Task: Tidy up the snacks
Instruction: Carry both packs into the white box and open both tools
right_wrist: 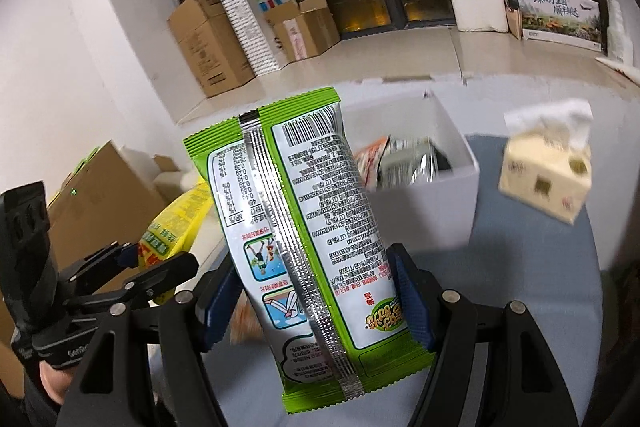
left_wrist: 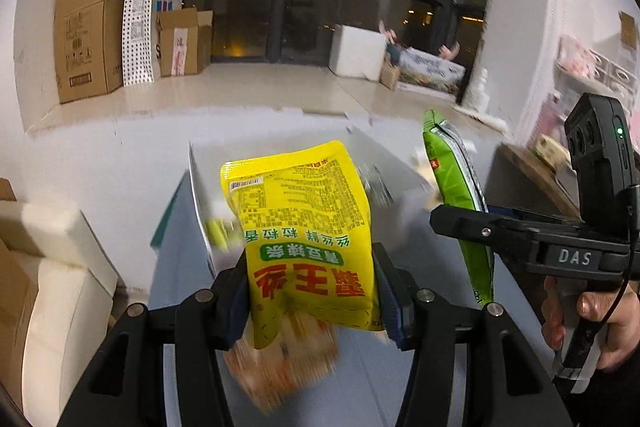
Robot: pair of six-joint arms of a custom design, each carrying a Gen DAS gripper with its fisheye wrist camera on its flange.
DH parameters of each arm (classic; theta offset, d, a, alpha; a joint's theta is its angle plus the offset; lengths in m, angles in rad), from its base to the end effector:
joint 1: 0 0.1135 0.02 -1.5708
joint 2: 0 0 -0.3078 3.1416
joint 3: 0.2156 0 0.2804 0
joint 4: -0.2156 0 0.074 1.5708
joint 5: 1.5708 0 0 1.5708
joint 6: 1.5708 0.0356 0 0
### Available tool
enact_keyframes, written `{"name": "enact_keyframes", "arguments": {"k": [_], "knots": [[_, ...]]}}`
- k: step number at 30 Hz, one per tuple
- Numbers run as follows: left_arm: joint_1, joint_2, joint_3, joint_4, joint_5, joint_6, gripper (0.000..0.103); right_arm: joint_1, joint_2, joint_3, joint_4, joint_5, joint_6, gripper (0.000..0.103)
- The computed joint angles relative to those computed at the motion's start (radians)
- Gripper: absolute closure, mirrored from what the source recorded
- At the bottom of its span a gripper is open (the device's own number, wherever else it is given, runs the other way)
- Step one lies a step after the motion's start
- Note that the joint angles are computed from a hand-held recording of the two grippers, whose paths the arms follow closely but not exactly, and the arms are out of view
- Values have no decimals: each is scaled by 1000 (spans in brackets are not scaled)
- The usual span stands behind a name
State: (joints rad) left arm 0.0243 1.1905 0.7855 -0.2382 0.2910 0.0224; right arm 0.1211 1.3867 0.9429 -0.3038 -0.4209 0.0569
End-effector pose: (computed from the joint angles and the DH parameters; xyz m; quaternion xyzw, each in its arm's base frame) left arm 0.2678 -0.0037 0.2817 0.0640 0.8850 -0.1193 0.4455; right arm 0.3108 0.0525 0.2803 -0.1123 0.8931 0.2255 0.3727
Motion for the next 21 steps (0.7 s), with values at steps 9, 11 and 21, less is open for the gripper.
{"name": "enact_keyframes", "arguments": {"k": [9,11,21], "knots": [[-12,285,256,51,-74,43,44,38,305,384,-60,108,52,28],[-16,309,267,84,-81,40,44,30,359,450,-68,102,85,28],[-28,393,297,118,-118,-9,0,1,417,458,-5,102,123,0]]}}
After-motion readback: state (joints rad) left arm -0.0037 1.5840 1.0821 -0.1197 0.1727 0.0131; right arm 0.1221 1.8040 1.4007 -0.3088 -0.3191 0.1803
